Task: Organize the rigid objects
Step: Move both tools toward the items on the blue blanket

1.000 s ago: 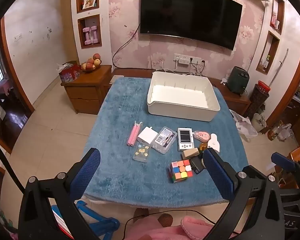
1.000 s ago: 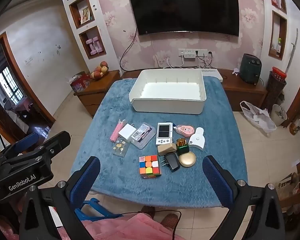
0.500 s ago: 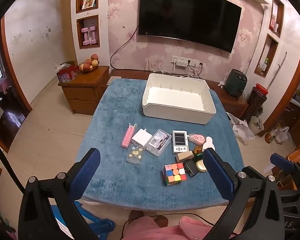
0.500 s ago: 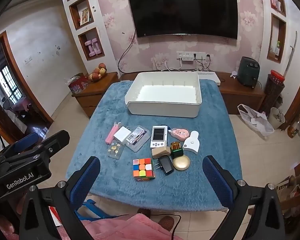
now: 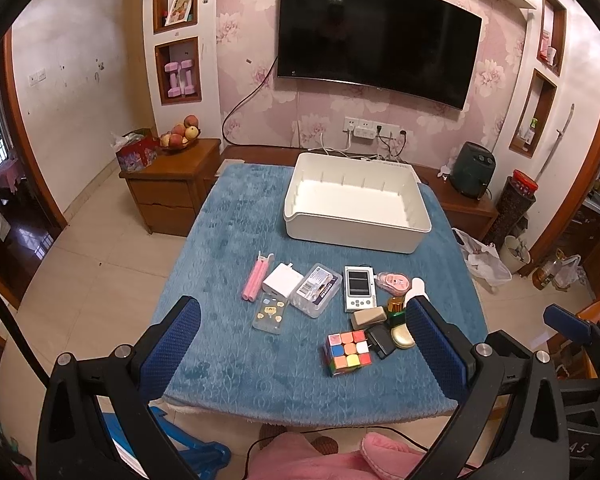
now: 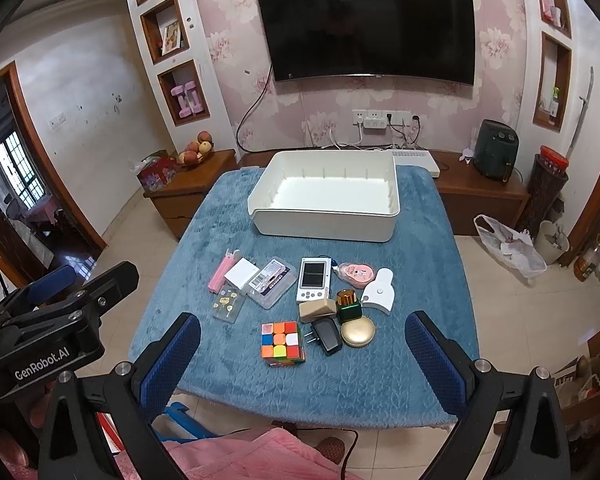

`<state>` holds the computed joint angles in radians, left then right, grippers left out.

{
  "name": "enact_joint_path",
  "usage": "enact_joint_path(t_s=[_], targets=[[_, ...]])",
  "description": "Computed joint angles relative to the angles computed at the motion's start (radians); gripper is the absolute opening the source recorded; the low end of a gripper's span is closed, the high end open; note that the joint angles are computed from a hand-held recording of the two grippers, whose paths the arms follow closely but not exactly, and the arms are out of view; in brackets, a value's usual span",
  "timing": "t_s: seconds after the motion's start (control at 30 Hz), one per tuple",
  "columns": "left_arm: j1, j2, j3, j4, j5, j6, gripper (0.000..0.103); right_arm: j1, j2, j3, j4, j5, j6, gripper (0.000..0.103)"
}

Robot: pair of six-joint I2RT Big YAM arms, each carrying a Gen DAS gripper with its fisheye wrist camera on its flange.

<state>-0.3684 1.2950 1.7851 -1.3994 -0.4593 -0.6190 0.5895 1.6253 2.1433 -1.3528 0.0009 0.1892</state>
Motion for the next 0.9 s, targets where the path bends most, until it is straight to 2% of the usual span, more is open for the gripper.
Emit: enact_joint_path(t_s=[0.23,0.57,0.9], targets=[[-0.004,0.008,0.018,-0.014,-0.008,-0.001,0.102,0.003,-0.022,-0.037,0.027,-0.002,-0.002,0.102],[-0.032,-0.006,-0.003,-0.019,0.009,-0.029,0.102,-0.003,-0.063,-0.099,0.015,-0.013,-0.002,0.102],[-0.041,0.057,0.03,-0.05,0.133,-0.023,0.102,-0.054,-0.082,-0.146,-0.038,-0.037,0.054,0.102]])
